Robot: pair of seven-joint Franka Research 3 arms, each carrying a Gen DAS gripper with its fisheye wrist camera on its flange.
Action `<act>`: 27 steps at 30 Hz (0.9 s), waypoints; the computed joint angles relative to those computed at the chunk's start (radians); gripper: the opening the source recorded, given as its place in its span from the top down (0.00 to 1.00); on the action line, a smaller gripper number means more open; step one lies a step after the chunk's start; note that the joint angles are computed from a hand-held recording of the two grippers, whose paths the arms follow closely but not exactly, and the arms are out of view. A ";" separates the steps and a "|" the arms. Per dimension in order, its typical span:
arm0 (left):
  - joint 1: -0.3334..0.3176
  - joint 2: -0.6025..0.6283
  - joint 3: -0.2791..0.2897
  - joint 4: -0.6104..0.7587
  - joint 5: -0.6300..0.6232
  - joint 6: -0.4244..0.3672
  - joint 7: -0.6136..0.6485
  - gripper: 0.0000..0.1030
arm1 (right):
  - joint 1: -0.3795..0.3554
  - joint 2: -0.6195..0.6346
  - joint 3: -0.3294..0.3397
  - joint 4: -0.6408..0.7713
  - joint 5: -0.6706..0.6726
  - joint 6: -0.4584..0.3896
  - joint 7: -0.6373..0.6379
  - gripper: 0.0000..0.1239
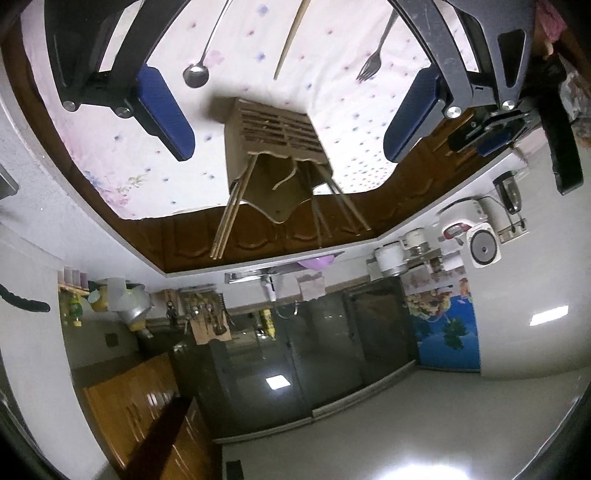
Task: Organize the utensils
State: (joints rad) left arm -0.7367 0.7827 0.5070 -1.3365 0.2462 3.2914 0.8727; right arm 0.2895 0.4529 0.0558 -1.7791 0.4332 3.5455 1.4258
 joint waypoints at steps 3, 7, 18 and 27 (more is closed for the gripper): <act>-0.029 -0.030 0.023 -0.061 -0.007 0.019 -0.001 0.00 | 0.016 -0.024 -0.002 -0.044 0.004 0.024 -0.013 0.17; -0.098 -0.059 0.088 -0.147 -0.062 0.056 0.023 0.00 | 0.037 -0.046 -0.006 -0.091 0.024 0.067 -0.037 0.17; -0.239 -0.093 0.198 -0.279 -0.225 0.101 0.156 0.00 | 0.049 -0.088 0.010 -0.174 0.061 0.118 -0.070 0.17; -0.326 -0.114 0.253 -0.375 -0.370 0.131 0.263 0.00 | 0.069 -0.105 0.026 -0.241 0.080 0.193 -0.057 0.17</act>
